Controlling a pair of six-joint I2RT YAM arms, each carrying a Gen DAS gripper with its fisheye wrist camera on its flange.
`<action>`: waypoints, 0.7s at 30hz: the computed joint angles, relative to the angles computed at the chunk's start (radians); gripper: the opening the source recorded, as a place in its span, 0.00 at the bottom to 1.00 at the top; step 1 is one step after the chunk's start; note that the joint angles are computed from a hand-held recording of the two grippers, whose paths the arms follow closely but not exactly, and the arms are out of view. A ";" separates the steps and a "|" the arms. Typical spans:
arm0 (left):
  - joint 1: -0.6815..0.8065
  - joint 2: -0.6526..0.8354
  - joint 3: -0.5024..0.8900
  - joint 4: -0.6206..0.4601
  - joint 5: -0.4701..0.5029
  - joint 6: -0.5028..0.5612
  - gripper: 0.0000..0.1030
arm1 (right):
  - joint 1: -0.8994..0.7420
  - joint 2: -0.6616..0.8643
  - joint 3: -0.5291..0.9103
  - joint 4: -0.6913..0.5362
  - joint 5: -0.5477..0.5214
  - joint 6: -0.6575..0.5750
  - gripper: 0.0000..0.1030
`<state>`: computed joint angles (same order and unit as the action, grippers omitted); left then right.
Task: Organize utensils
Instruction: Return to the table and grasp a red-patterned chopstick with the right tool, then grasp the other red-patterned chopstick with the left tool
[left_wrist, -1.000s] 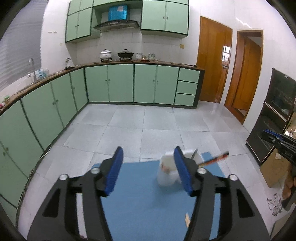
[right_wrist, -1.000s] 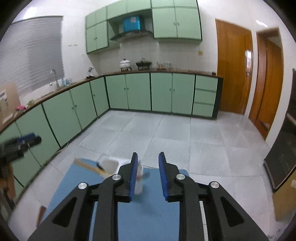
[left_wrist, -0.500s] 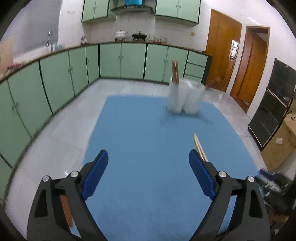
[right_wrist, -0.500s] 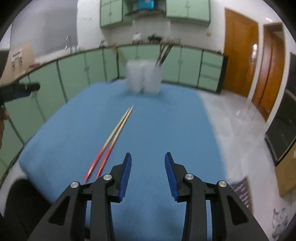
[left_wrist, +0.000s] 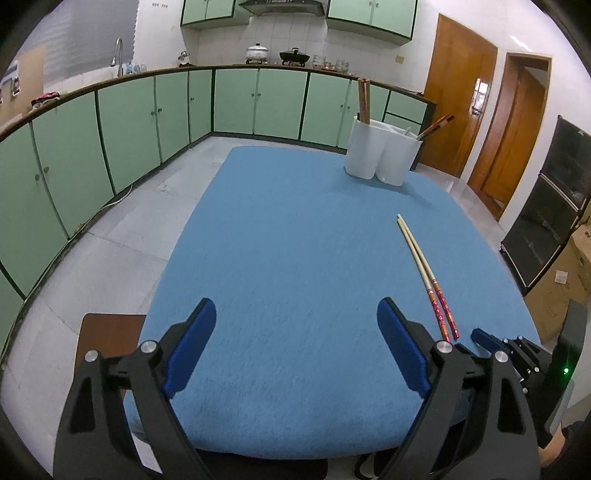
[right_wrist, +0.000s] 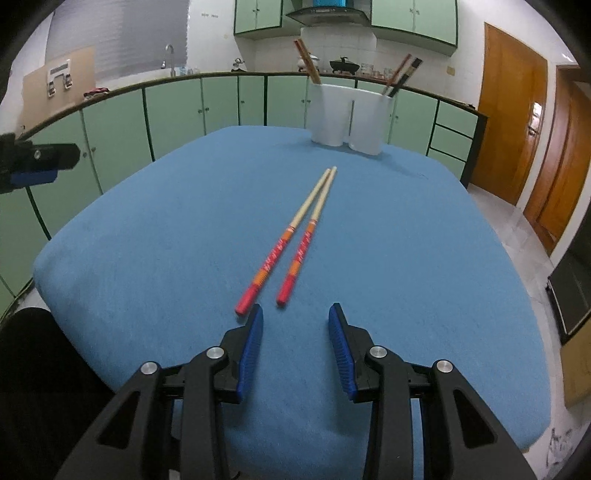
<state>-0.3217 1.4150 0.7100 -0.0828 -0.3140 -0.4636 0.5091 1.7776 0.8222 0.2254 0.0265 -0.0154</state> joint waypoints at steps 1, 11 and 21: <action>0.004 0.004 -0.001 0.002 0.007 -0.001 0.84 | 0.003 0.018 0.016 0.005 0.004 -0.001 0.36; -0.032 0.074 0.013 0.034 0.008 -0.023 0.84 | -0.086 0.031 0.038 -0.010 -0.050 0.018 0.06; -0.194 0.271 0.129 0.093 -0.007 -0.101 0.84 | -0.292 0.002 0.017 -0.041 -0.092 0.006 0.06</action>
